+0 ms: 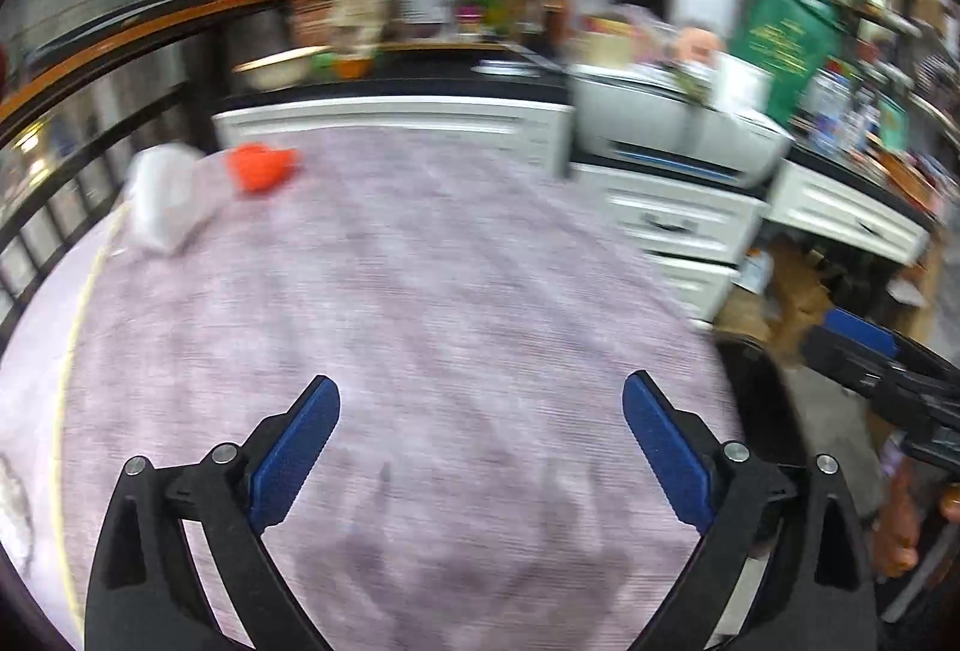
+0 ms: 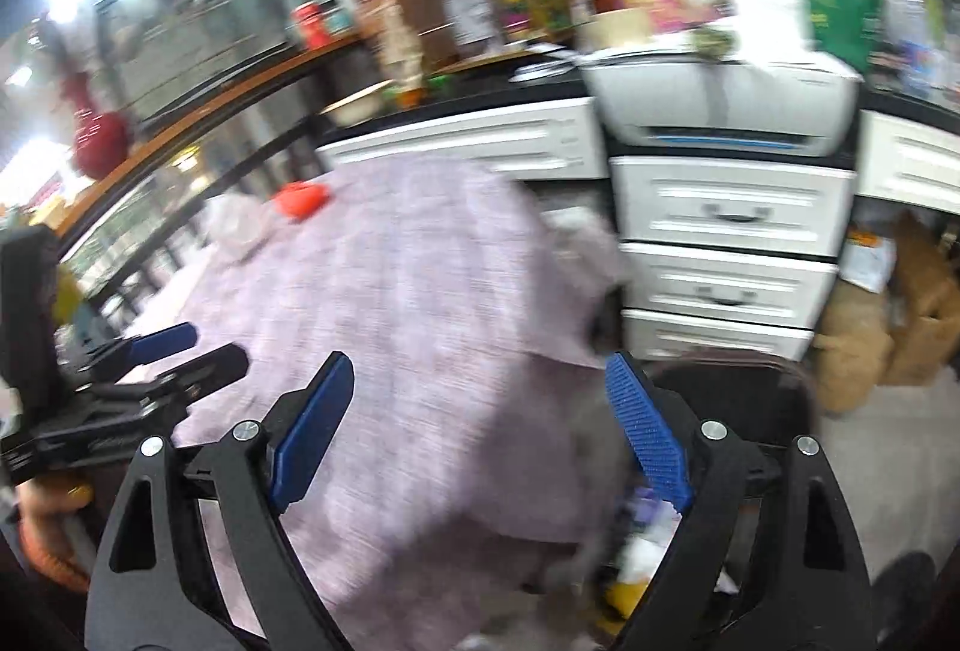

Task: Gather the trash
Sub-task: 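Open the left tool over the bin and move both tools back to the table, then grasp the white face mask with the left tool while the right tool grasps the orange net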

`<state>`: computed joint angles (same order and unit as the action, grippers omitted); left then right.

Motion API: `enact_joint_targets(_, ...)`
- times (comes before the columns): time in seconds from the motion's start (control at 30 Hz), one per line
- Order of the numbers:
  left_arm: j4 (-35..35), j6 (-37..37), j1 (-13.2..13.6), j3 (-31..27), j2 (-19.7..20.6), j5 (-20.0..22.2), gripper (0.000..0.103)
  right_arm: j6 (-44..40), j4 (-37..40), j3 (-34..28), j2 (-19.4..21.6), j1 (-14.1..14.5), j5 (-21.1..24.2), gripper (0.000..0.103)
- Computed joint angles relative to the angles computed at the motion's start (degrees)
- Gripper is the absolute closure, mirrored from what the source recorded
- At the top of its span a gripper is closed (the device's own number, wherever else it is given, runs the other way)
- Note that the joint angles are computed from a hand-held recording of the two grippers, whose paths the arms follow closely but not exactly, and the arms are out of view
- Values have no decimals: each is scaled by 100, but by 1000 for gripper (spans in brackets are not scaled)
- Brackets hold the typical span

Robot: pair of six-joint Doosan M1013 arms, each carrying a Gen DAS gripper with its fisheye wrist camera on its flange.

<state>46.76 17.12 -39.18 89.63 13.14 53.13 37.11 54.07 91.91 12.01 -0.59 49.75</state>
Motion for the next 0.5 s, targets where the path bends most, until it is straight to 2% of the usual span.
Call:
enact_joint_targets(0.13,176,-225,390,156,-140,423,8,330,-176,-479,329,413,361,18)
enact_joint_targets(0.2,188,-357,627,217,-216,494,8,415,-248,-716,492,612,396,18)
enact_joint_targets(0.27,113,-511,930,239,-271,468,8,430,-432,-1003,684,886,289,18)
enact_joint_targets(0.33,30,-555,1225,227,-287,330,8,415,-658,-1406,936,1153,366,18)
enact_joint_targets(0.5,-228,-85,1848,-165,6,328,8,491,-885,-2407,1588,1673,313,18)
